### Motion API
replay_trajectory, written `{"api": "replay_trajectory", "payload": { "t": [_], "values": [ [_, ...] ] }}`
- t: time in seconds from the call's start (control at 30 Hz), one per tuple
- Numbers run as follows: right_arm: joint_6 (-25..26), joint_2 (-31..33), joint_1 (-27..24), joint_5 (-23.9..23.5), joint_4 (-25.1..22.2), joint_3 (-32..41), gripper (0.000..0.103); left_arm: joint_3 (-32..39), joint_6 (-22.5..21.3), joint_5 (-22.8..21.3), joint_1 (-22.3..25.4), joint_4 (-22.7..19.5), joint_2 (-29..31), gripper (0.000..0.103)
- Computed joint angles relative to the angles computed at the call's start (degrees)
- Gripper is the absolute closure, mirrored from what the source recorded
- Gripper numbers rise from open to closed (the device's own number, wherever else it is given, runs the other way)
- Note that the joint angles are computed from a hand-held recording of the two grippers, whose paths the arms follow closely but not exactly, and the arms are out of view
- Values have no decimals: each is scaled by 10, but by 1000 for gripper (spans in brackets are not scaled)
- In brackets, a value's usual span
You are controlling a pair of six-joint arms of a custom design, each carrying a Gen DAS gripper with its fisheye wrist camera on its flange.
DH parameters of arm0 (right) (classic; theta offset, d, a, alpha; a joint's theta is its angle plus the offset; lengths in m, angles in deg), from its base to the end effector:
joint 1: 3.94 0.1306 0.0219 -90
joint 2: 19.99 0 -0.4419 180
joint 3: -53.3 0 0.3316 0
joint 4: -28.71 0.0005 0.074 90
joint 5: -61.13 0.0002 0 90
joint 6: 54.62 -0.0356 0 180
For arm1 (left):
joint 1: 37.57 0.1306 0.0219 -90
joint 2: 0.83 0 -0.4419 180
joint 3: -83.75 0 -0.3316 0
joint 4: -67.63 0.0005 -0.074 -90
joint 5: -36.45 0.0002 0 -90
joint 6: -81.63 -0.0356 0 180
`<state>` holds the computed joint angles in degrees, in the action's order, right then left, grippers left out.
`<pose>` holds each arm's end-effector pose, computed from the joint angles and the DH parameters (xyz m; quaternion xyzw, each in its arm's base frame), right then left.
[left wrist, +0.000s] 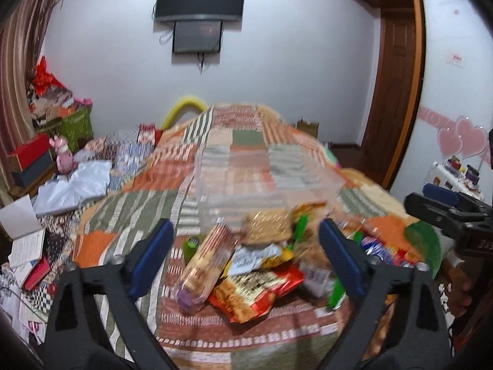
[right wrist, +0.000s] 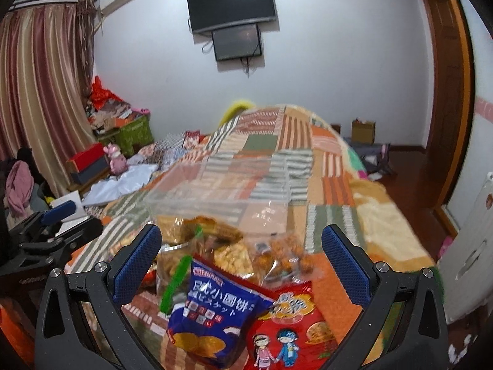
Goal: Organize snacks
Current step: 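Grasp the cream roll stick with the left tool while the right tool grasps the blue biscuit bag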
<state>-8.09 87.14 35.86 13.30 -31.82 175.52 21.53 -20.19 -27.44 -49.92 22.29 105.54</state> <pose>0.4324 0.3285 0.5676 0.1640 0.8586 -0.0138 0.4856 0.5429 -0.1354 0.5609 0.2838 0.8186 -0.2015 0.4569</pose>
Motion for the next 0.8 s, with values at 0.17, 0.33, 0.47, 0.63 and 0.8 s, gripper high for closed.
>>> {"api": "replay_trajectory", "payload": {
  "t": [0.17, 0.33, 0.47, 0.63, 0.8],
  "values": [
    [-23, 2, -7, -60, -12, -14, 10, 34, 1, -3, 9, -70, 37, 27],
    [-41, 1, -12, -109, -19, -26, 20, 52, -17, -6, 11, -119, 49, 34],
    [-48, 3, -13, -134, -21, -33, 21, 38, -23, 7, 5, -116, 45, 34],
    [-55, 14, -18, -164, -26, -35, 21, 44, -19, -10, 2, -112, 55, 34],
    [-54, 20, -24, -181, -19, -36, 21, 77, -17, -24, 6, -129, 82, 34]
  ]
}}
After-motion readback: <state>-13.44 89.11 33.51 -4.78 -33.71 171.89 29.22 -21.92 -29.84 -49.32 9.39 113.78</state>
